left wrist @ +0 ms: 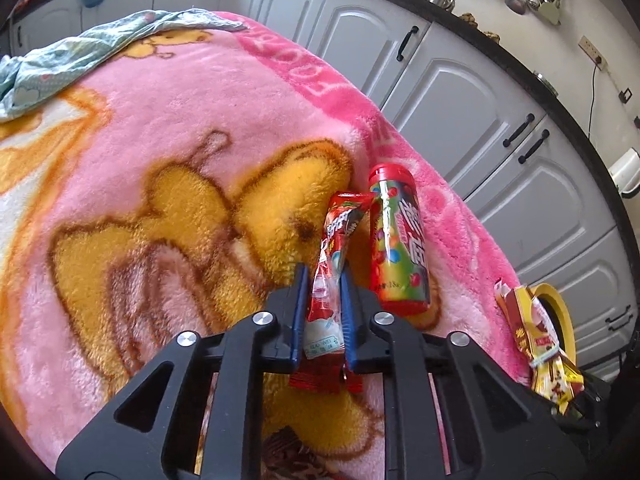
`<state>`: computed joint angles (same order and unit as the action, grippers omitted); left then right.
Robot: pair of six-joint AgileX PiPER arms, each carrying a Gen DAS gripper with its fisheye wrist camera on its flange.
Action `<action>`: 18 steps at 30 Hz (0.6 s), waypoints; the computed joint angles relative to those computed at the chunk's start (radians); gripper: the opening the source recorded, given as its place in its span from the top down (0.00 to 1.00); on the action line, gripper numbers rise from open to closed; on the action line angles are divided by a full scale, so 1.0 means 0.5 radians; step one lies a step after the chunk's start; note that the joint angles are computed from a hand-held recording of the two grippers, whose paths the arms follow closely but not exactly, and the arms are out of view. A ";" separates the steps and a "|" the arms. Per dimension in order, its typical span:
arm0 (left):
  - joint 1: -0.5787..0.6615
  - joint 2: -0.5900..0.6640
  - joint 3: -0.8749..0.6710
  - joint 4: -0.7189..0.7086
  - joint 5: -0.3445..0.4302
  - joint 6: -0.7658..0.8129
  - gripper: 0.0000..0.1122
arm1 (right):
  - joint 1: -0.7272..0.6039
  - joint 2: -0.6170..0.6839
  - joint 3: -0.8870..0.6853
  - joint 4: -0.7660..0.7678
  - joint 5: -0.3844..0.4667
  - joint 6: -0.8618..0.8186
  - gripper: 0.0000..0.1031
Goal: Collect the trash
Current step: 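Grasp the red candy bar with the left tool while the right tool grasps the yellow wrapper, then lift the red candy bar and yellow wrapper and carry both over the bin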
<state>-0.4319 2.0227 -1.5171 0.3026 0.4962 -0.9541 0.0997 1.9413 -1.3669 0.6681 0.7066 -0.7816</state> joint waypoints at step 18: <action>-0.258 -0.431 0.365 0.719 0.009 -0.721 0.94 | -0.126 -0.162 0.094 0.226 0.186 -0.216 0.67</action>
<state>-0.5610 1.8073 -1.3346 0.6620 0.5005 -1.3147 0.0368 1.8604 -1.3199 0.7812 0.7995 -0.8896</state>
